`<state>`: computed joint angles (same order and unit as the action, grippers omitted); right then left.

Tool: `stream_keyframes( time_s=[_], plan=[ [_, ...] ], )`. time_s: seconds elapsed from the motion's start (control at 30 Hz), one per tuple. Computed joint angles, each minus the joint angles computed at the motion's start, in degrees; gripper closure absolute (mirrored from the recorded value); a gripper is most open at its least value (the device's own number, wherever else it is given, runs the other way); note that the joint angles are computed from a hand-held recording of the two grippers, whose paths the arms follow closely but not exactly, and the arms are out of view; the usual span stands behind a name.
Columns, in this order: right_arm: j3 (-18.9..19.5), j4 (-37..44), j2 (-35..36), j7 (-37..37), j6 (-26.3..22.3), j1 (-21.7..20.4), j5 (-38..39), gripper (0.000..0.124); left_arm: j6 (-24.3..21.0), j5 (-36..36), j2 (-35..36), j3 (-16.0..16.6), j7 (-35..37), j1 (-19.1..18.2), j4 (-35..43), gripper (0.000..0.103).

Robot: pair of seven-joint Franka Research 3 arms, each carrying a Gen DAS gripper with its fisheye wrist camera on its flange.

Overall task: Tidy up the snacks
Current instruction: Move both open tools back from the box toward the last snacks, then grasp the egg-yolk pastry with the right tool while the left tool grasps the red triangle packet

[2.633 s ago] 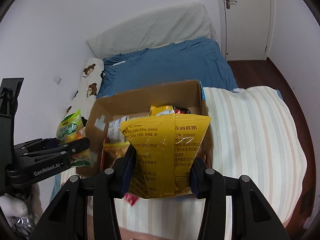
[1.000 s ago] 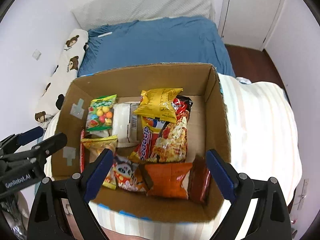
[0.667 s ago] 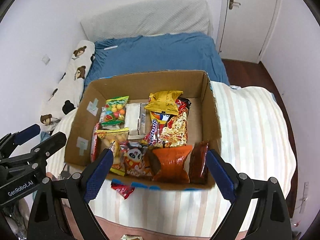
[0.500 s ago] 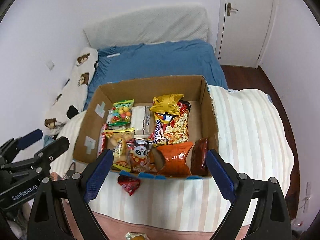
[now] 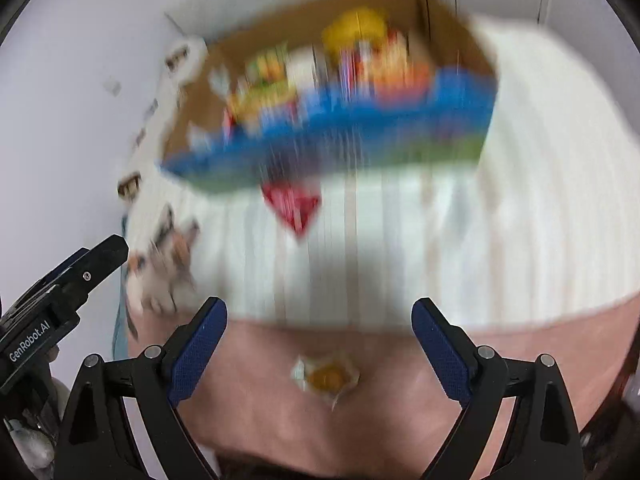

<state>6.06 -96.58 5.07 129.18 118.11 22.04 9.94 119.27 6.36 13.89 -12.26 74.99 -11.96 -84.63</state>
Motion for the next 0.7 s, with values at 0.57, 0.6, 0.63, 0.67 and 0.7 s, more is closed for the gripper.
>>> stream_keyframes(
  time_s=[0.57, 0.6, 0.63, 0.67, 0.7],
  plan=[
    [1.8, -9.7, 4.0, 4.2, 0.6, 3.5, 5.5, 0.059, -1.1, 3.9, -2.4, 0.2, -4.6, -0.2, -16.1, 0.021],
    [1.8, -9.4, 3.9, 4.0, 0.4, 4.0, 3.8, 0.063, -1.1, 3.9, -2.3, 0.1, -4.7, -0.2, -16.0, 0.021],
    [1.9, -9.4, 3.7, 3.3, 0.4, 4.3, 2.8, 0.064, -1.1, 4.0, -2.4, 0.1, -4.9, -0.3, -15.9, 0.021],
    [2.0, -10.1, 2.9, 2.6, 1.1, 4.5, 2.3, 0.066, -1.3, 4.1, -2.2, 0.0, -4.9, -0.4, -15.3, 0.021],
    [2.0, -10.8, 2.1, 2.1, 1.5, 4.5, 2.2, 0.068, -1.5, 4.1, -1.7, -0.1, -4.8, -0.5, -14.4, 0.021]
  ],
)
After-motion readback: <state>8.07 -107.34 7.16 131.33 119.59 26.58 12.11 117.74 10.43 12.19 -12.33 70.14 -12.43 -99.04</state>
